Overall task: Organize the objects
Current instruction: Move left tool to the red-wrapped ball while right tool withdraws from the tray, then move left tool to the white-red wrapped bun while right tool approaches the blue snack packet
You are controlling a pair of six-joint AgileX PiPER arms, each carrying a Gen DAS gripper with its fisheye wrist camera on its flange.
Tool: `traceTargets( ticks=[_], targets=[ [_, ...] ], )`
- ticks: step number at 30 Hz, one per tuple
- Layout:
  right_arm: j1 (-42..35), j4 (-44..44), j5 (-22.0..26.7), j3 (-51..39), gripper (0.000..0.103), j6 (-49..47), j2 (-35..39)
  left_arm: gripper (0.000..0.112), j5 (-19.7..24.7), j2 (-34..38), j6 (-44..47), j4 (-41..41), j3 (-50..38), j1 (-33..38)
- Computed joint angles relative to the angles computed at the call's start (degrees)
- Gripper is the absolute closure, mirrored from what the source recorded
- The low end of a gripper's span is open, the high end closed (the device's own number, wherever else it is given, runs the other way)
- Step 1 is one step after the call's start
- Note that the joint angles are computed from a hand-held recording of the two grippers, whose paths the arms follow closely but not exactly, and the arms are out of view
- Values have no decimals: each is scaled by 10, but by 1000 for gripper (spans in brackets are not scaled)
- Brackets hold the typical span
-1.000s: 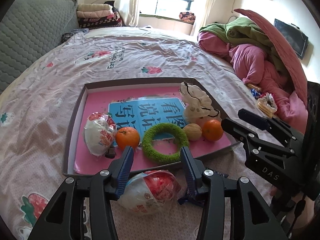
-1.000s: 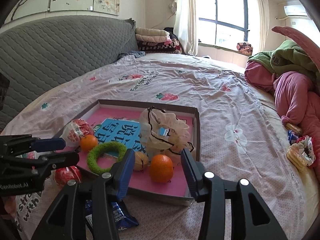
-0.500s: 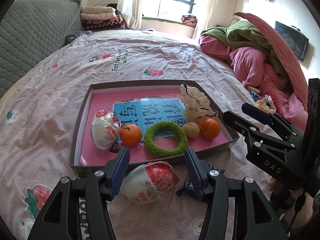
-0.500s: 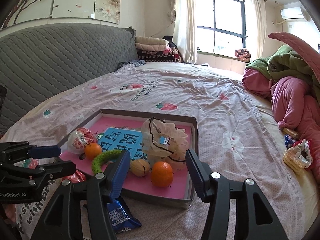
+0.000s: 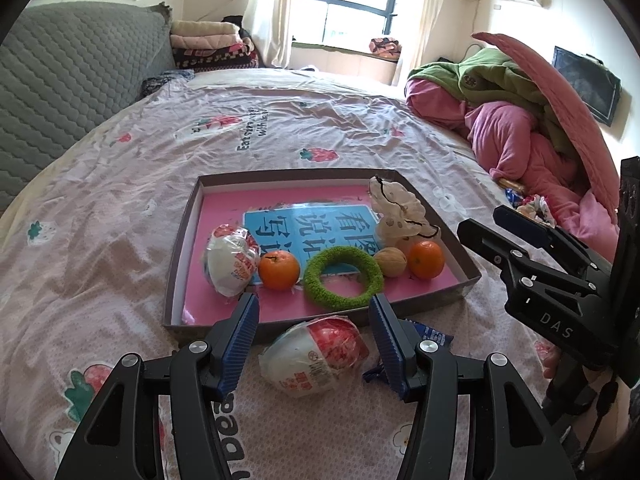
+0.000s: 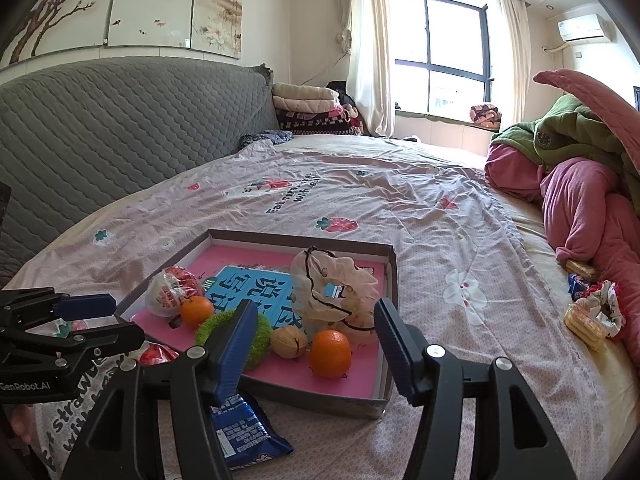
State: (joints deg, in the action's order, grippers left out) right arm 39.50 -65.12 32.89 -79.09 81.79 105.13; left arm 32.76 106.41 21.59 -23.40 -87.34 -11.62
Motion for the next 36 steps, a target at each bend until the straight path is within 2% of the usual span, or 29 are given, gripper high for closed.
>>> traceTargets(
  ticks=[21,36],
  targets=[
    [6,15,-7,6,41,-5,-6,53,-13,-17,-12,24,39,-6],
    [15,46,-12,12,40,-26,-11,53,-20,-56,-31,45,85,-10]
  ],
)
